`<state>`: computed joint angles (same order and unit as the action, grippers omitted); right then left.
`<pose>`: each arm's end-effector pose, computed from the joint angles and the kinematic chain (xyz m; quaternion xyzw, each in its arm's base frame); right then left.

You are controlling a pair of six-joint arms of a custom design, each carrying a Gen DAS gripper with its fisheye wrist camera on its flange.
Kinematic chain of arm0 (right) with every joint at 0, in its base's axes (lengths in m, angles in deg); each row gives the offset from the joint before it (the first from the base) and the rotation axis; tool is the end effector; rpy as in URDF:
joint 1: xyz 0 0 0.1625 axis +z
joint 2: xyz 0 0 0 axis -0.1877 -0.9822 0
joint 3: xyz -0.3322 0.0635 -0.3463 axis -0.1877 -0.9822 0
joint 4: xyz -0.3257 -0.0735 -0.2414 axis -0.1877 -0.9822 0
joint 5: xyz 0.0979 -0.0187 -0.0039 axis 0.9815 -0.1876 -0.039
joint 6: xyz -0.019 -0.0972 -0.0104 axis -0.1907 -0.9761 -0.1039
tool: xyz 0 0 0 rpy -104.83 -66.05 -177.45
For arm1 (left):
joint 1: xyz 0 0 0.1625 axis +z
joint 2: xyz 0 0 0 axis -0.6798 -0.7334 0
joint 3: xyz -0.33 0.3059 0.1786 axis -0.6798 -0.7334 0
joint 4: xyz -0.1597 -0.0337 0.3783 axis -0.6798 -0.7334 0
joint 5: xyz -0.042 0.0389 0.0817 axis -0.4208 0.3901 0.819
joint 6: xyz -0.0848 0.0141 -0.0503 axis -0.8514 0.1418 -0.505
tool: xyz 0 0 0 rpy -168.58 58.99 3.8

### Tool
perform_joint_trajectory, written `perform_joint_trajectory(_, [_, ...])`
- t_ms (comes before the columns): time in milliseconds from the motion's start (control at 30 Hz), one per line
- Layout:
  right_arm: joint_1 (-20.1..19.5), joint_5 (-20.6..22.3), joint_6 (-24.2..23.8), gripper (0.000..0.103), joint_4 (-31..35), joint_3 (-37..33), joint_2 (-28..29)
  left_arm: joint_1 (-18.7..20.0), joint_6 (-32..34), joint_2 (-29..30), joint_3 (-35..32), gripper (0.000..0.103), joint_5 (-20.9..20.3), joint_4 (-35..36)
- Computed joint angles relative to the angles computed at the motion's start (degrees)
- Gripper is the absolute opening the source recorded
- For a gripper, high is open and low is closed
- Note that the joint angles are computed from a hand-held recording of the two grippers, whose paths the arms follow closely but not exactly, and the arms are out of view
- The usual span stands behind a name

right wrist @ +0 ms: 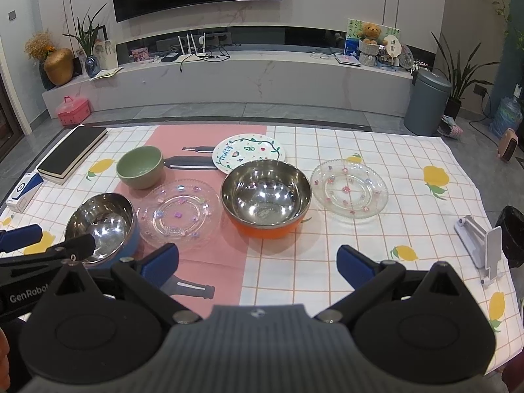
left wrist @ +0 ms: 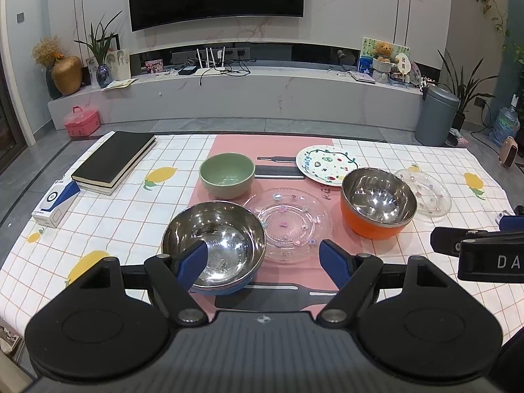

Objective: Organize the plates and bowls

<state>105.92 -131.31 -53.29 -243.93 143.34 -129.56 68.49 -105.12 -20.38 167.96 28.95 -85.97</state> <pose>0.1125 -0.4082 0.3658 0.1137 -0.8579 0.3587 0.3498 -0.4250 -0.4450 0.0518 0.2095 0.8511 -0.3478 0.3327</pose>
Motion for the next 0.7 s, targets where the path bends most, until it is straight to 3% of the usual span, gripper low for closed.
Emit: perform_joint_trajectory(700, [0.1,0.0,0.3,0.1,1.3,0.2,-0.5,-0.2,-0.6,-0.3,0.2,0.091,-0.4,0.8])
